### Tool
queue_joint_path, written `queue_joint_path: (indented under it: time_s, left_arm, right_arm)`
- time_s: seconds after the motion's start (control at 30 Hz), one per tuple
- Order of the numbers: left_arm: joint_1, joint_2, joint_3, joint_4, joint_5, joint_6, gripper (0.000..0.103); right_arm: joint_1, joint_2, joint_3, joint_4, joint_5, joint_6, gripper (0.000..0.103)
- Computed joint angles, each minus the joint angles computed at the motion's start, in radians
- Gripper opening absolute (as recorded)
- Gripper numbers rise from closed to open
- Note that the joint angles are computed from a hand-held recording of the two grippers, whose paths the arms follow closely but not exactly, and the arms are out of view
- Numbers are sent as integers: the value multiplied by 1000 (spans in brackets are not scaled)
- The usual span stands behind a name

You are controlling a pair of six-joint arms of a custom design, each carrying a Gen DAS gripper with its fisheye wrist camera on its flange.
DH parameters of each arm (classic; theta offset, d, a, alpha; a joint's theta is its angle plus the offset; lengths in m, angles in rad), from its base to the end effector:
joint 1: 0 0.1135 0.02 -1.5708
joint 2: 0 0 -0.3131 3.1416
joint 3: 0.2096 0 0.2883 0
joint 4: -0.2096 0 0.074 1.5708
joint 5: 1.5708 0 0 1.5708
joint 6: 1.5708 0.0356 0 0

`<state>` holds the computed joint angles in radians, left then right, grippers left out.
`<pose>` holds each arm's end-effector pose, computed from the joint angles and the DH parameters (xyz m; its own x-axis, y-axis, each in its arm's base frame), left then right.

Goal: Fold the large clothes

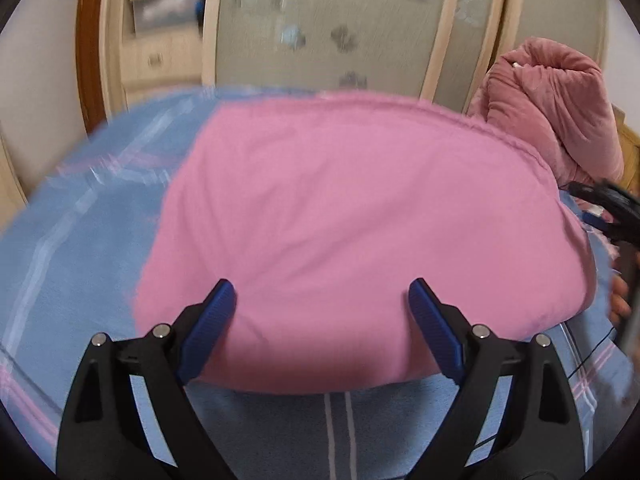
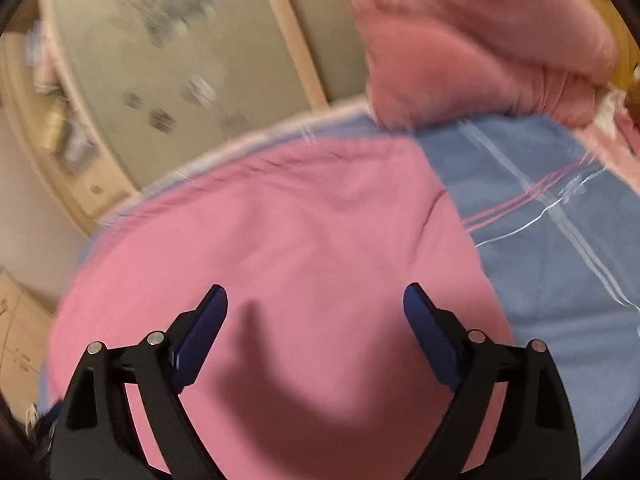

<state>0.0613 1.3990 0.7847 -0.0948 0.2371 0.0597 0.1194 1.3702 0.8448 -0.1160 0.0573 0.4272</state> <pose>0.3138 0.0109 0.2378 -0.6417 0.0187 -0.7667 0.1570 0.9817 -0.1074 0.3174 0.0360 0.2652 -0.5711 0.3481 -0.7434 0.1794 0.9367 0.3008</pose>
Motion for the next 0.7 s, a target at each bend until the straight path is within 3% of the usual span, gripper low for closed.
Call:
queue_joint_path:
  time_s: [0.1, 0.2, 0.43, 0.53, 0.7]
  left_arm:
    - [-59, -171, -46, -55, -35, -6, 92]
    - [-129, -337, -84, -161, -59, -40, 97]
    - [-352, -627, -47, -462, -256, -134, 97]
    - [-518, -704, 18, -590, -404, -216, 99]
    - [-977, -728, 155, -836, -815, -458, 101]
  right_arm:
    - [105, -194, -91, -82, 72, 2, 98]
    - [222, -319, -122, -206, 174, 34, 98]
    - [523, -520, -115, -461, 463, 173, 98]
    - [742, -525, -49, -667, 666, 347, 98]
    - [1073, -402, 142, -1132, 863, 767, 102]
